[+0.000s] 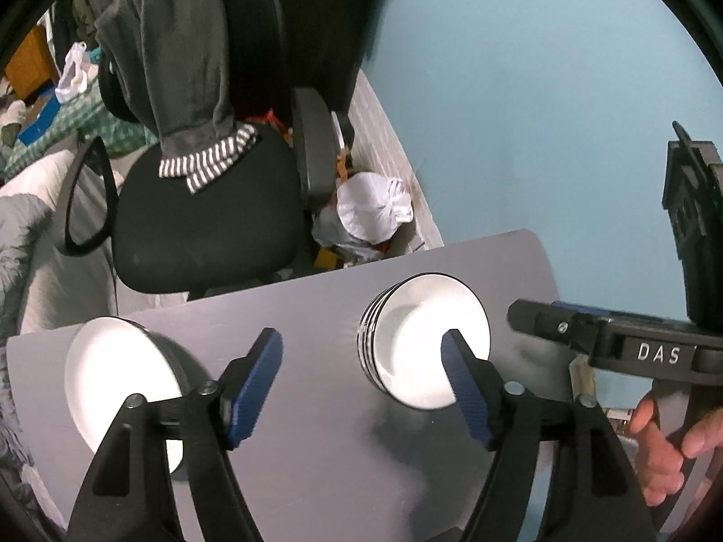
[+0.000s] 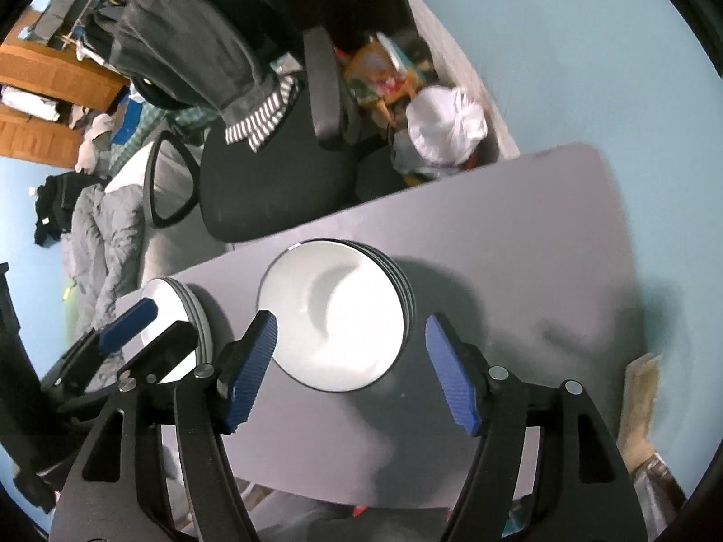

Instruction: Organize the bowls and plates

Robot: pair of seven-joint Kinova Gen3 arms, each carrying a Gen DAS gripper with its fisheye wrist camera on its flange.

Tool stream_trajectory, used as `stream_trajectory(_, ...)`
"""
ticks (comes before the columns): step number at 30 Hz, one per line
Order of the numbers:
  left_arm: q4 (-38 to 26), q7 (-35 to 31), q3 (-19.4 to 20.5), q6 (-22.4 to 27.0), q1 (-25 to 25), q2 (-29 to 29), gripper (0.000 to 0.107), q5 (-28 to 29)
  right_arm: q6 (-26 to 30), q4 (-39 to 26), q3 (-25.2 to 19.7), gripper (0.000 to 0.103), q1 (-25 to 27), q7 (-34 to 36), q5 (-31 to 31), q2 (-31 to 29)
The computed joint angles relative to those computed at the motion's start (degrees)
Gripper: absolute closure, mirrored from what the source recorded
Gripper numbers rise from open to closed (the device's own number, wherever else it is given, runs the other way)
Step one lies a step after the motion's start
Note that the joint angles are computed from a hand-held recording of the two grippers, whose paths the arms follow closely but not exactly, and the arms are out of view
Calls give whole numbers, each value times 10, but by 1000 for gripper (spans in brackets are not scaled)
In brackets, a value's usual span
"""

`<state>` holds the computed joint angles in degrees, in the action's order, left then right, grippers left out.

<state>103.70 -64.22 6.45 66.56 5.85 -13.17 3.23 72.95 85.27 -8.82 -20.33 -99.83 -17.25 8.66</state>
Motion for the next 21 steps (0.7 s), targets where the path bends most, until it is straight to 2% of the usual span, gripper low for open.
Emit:
stream_trajectory(5,-4,-9,-3,20,-3,-38,29,-10,-22,6,-9,33,-21,-21,36,-43)
stream_trajectory(12,0,-26,-22,30,-18,-102,29,6,-63,27,-25,32,-45,-45,77,-96)
stream_trajectory(15,8,-50,-38,23,-16,-124,29,25,-67,32,-33,32,-53,-49,91,-109)
stream_trajectory(21,1,-74,-34,39,-22,-145,29,33,-74,38,-57,32,-75,-70,146,-137)
